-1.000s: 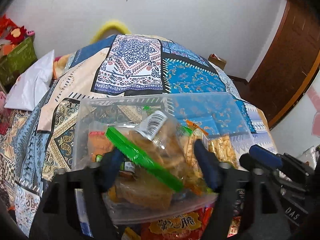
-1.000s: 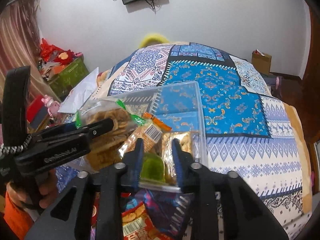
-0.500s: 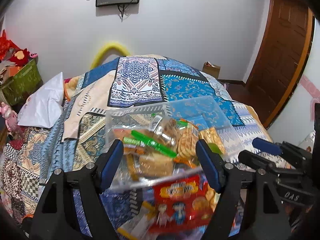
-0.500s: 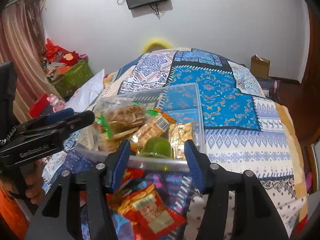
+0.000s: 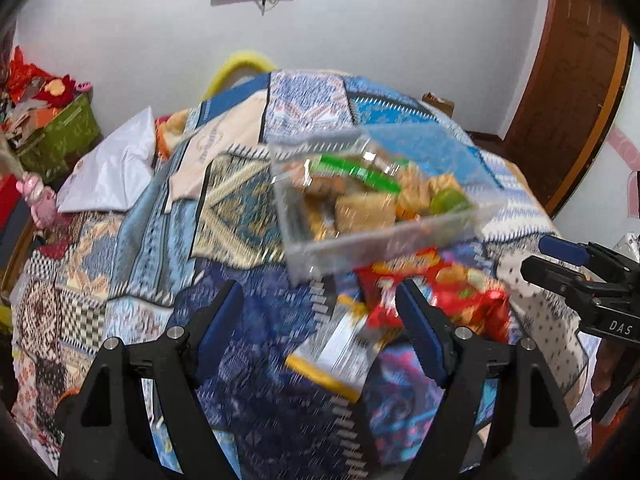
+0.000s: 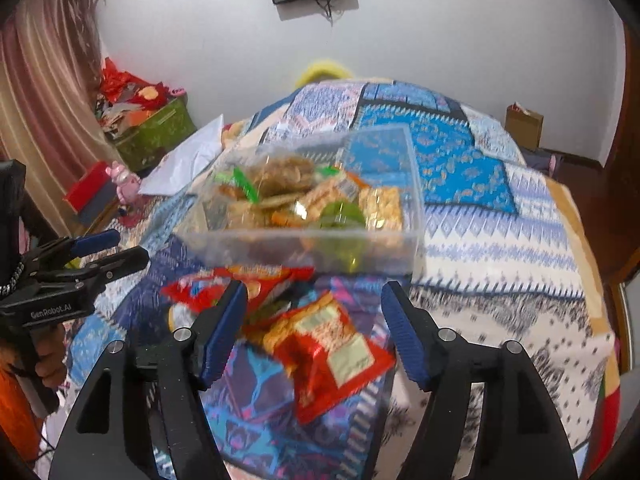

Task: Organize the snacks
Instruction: 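Reach the left tool to the white-yellow snack bag while the right tool reaches the red snack bag, then grasp the white-yellow snack bag with the left tool while the right tool grasps the red snack bag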

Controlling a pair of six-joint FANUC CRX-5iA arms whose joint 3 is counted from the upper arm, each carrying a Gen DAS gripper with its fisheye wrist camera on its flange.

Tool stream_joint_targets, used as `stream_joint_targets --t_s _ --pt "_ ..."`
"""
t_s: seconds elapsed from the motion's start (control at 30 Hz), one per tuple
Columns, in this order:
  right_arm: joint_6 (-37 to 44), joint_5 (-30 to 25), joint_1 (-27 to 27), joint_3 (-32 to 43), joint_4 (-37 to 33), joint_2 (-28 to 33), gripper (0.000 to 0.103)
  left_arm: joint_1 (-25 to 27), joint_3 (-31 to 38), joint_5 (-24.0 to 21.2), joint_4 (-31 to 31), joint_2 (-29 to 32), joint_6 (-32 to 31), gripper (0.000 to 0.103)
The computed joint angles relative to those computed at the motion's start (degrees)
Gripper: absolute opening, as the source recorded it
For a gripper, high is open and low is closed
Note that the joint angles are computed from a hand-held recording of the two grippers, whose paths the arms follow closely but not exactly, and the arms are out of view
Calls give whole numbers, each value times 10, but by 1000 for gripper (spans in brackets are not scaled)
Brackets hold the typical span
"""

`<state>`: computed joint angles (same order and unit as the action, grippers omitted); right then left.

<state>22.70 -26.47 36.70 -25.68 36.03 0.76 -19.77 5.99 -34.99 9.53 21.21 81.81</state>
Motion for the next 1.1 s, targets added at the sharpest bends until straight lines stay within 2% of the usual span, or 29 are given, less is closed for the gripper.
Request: stream_joint_targets --t_s 0.17,0.27,0.43,0.57,0.7,0.83,1.1 --pt "25 -17 14 -2 -35 8 66 7 -29 -9 9 -2 -7 78" --pt "51 -28 15 8 -69 21 66 6 -33 -20 -14 3 21 78" --pt "87 -43 12 29 -103 43 66 12 -47 -24 11 15 16 78" --pt "103 -40 7 40 -122 55 67 8 -33 -31 -2 29 23 78" --pt "110 -39 8 39 -113 58 74 5 -23 -29 13 41 4 78" --pt "124 -48 14 42 -102 64 76 0 -7 -27 25 59 -16 79" --pt "184 -62 10 60 -142 71 76 -5 55 -53 -7 105 15 80"
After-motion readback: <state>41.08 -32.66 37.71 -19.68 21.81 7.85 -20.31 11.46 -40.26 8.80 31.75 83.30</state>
